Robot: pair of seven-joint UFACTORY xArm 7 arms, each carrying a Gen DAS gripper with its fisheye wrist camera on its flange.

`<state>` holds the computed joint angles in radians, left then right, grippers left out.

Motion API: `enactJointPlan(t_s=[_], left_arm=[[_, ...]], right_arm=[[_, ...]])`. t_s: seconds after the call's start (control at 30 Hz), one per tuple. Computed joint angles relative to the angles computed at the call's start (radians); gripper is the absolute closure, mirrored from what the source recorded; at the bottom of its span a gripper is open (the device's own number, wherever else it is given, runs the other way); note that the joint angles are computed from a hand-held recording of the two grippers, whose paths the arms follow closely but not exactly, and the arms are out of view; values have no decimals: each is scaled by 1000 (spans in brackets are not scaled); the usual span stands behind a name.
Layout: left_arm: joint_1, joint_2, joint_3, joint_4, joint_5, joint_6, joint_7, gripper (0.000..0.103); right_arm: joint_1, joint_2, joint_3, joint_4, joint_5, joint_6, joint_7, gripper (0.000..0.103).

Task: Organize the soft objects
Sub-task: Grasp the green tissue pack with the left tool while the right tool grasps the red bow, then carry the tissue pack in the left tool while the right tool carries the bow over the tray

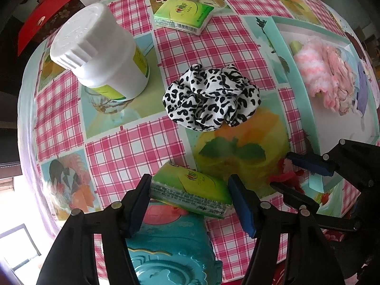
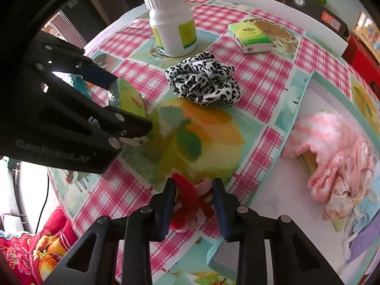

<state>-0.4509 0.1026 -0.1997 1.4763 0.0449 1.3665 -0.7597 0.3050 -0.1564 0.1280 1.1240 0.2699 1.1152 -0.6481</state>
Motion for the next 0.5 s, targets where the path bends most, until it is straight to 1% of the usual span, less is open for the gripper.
enactJointPlan(t_s=[0.13,0.2,0.5], left_arm=[[0,-8,0,-8,-2,-9,-11,37],[2,-16,0,-15,-4,-17,-16,37],[6,-39,-4,-29,-8,-43,-40,37]], right_arm=[[-4,-1,-4,2,9,-1,-2,72],[-5,-7,-7,4,15,0,-5,75],[-17,-13,-18,19,44,9,-18,75]])
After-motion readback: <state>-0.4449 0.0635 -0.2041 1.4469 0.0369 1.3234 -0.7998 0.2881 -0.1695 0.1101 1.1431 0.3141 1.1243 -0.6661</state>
